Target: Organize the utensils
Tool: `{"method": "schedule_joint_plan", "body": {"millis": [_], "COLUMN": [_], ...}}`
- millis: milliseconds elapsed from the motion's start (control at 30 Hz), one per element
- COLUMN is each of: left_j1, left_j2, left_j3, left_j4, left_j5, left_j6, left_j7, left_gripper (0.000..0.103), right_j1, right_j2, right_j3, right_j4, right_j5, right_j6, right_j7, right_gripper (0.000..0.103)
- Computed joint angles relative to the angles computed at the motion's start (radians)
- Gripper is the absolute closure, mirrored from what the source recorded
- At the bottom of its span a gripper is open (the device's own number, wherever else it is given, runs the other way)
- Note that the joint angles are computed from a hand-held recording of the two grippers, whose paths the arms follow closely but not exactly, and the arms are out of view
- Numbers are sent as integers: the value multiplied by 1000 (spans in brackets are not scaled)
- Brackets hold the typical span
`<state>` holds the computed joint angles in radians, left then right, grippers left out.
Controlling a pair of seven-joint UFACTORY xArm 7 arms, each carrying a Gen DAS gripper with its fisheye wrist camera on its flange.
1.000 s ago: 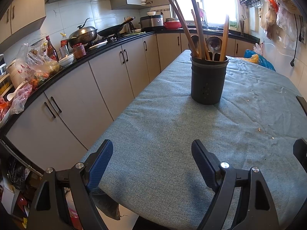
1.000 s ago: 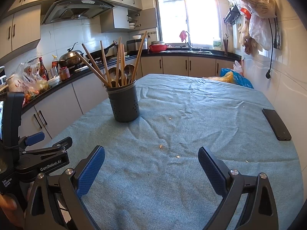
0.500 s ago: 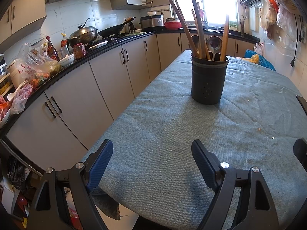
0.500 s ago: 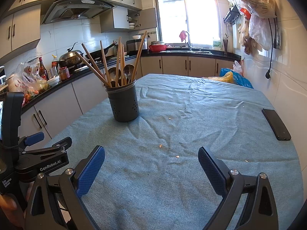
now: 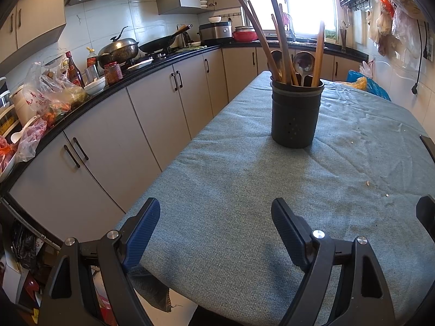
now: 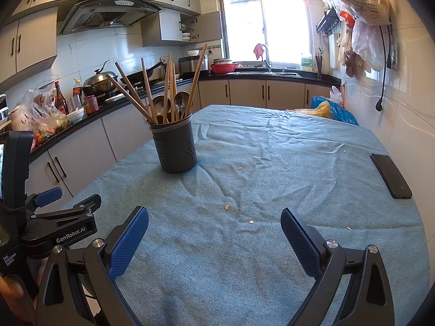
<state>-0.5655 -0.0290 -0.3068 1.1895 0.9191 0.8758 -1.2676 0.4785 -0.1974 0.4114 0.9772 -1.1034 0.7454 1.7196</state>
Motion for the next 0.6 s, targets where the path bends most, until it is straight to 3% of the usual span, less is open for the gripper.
{"method": "schedule_joint_plan", "body": {"millis": [300, 433, 600], "left_j1": [-1, 8, 18], "left_j2": [-4, -12, -13], "left_j3": [-3, 7, 1], "left_j4": [0, -14, -15], "left_j5": [-3, -40, -41], "left_j6": [7, -39, -40], "left_j7": [1, 16, 18], "left_gripper": [20, 20, 18], "right_j1": [0, -4, -44], "right_j2": [-2, -18, -118], "right_j3": [0, 2, -29], "right_j4": [-3, -18, -102], "right_j5": [-3, -10, 84], "right_j6": [0, 11, 3], "right_j7": [6, 38, 22], "right_gripper": [3, 3, 3]}}
